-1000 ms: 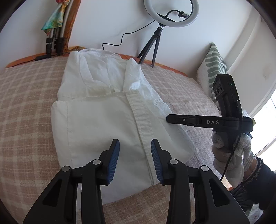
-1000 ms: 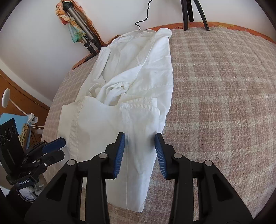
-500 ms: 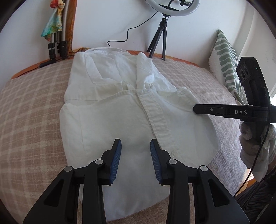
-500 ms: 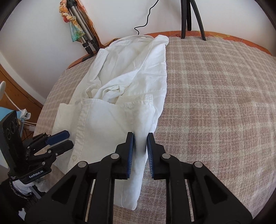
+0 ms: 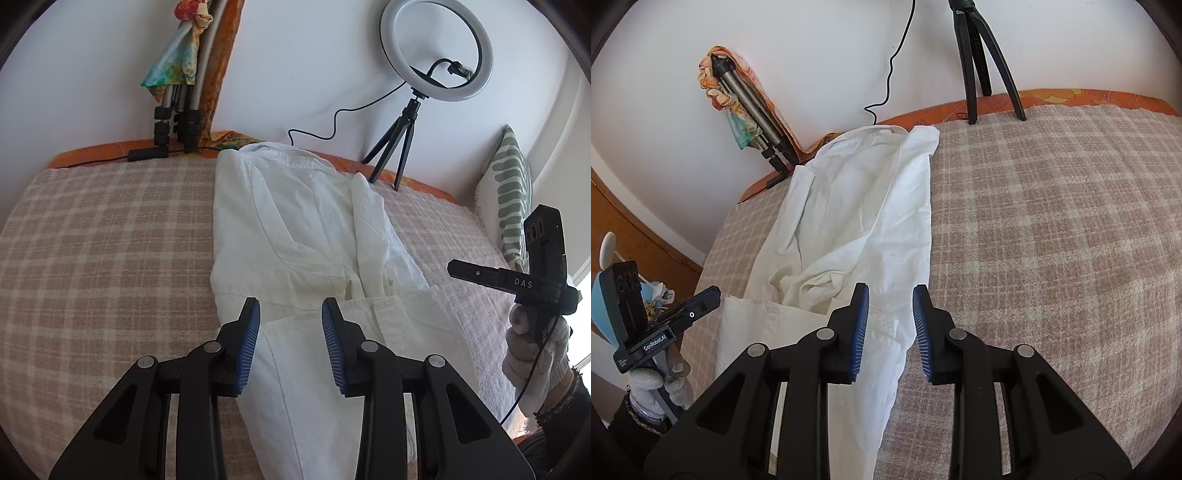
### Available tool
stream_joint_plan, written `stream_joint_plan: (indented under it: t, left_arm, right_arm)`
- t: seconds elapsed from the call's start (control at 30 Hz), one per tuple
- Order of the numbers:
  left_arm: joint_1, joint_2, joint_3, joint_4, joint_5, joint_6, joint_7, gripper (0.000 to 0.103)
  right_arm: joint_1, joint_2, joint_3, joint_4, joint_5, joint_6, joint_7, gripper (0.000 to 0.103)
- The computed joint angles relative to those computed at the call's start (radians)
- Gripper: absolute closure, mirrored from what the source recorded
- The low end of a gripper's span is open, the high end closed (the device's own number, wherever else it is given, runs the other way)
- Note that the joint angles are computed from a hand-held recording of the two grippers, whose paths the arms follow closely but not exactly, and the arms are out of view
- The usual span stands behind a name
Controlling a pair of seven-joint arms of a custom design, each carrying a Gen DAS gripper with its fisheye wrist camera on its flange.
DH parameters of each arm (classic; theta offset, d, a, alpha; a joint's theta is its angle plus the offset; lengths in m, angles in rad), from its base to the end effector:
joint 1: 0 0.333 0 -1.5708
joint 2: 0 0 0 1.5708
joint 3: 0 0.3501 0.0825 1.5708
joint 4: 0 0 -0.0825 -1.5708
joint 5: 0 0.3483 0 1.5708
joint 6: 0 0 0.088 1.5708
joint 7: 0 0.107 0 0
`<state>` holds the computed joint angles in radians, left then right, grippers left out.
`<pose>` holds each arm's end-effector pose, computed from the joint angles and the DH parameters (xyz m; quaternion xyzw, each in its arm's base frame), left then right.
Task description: Fold small clothes
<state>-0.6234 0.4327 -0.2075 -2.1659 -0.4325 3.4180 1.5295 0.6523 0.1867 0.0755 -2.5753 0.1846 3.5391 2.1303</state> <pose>0.4494 -0.4028 0.3472 -0.5586 0.7325 -0.3827 0.0708 0.3796 0.3068 0.3534 -0.6424 0.6673 -0.0479 0.3738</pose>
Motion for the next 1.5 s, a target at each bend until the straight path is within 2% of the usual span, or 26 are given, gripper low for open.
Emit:
stream_joint_plan:
  t: [0.07,0.17,0.23,0.27,0.33,0.4,0.47,0.53,0.57,0.63,0.77,0.83,0.97,1.03,1.13,1.2,1.23,1.27,1.33,1.43,1.5]
  left_arm:
    - [0.06,0.019,-0.031,0.032,0.029,-0.028,-0.003,0.07]
    - [0.163,0.064,-0.097,0.08,0.071,-0.047,-0.022,0.07]
    - [0.173,0.088,-0.086,0.12,0.087,-0.084,-0.025,0.07]
    - [0.177,0.101,-0.08,0.142,0.098,-0.102,-0.022,0.07]
    - [0.202,0.13,-0.093,0.185,0.118,-0.134,-0.014,0.07]
    - [0.299,0.175,-0.189,0.231,0.137,-0.156,0.002,0.07]
    - [0.359,0.22,-0.251,0.275,0.136,-0.168,0.009,0.07]
    - [0.437,0.277,-0.337,0.322,0.139,-0.181,0.026,0.07]
    - [0.454,0.302,-0.357,0.352,0.138,-0.194,0.031,0.07]
    - [0.454,0.336,-0.357,0.401,0.13,-0.214,0.037,0.07]
    - [0.445,0.402,-0.351,0.516,0.117,-0.272,0.067,0.07]
    - [0.46,0.438,-0.375,0.564,0.099,-0.28,0.093,0.07]
    - [0.459,0.5,-0.389,0.668,0.064,-0.311,0.124,0.07]
    - [0.455,0.532,-0.398,0.721,0.048,-0.331,0.147,0.07]
    - [0.424,0.55,-0.371,0.774,0.03,-0.35,0.168,0.07]
    - [0.389,0.549,-0.329,0.798,0.024,-0.36,0.167,0.073]
    - [0.367,0.548,-0.301,0.814,0.022,-0.371,0.157,0.074]
    - [0.355,0.549,-0.284,0.828,0.02,-0.389,0.152,0.086]
    - [0.317,0.545,-0.229,0.849,0.019,-0.413,0.121,0.095]
    - [0.306,0.527,-0.221,0.822,0.025,-0.371,0.142,0.098]
    - [0.321,0.514,-0.246,0.794,0.019,-0.336,0.158,0.098]
  right_arm:
    - [-0.101,0.029,0.046,0.03,-0.135,-0.001,0.077,0.077]
    - [-0.154,0.071,0.046,0.075,-0.217,-0.009,0.125,0.077]
    - [-0.162,0.095,0.026,0.104,-0.238,-0.02,0.132,0.077]
    - [-0.197,0.11,0.047,0.117,-0.257,-0.014,0.142,0.077]
    - [-0.353,0.16,0.138,0.155,-0.423,0.015,0.266,0.077]
    - [-0.473,0.217,0.208,0.209,-0.563,0.032,0.365,0.077]
    - [-0.572,0.28,0.268,0.285,-0.683,0.011,0.44,0.077]
    - [-0.666,0.351,0.338,0.365,-0.785,-0.016,0.504,0.077]
    - [-0.706,0.391,0.371,0.408,-0.825,-0.031,0.53,0.077]
    - [-0.752,0.454,0.413,0.48,-0.87,-0.059,0.556,0.077]
    - [-0.81,0.552,0.489,0.589,-0.897,-0.127,0.525,0.077]
    - [-0.841,0.597,0.535,0.623,-0.893,-0.141,0.489,0.077]
    - [-0.854,0.642,0.58,0.676,-0.871,-0.188,0.412,0.077]
    - [-0.837,0.649,0.576,0.699,-0.85,-0.21,0.378,0.077]
    - [-0.818,0.648,0.57,0.711,-0.819,-0.225,0.333,0.077]
    - [-0.831,0.664,0.596,0.721,-0.804,-0.241,0.298,0.079]
    - [-0.827,0.665,0.598,0.726,-0.793,-0.251,0.285,0.086]
    - [-0.82,0.662,0.594,0.729,-0.78,-0.261,0.273,0.09]
    - [-0.794,0.643,0.57,0.731,-0.751,-0.271,0.257,0.093]
    - [-0.744,0.6,0.518,0.721,-0.71,-0.258,0.236,0.096]
    - [-0.731,0.574,0.504,0.703,-0.687,-0.237,0.218,0.097]
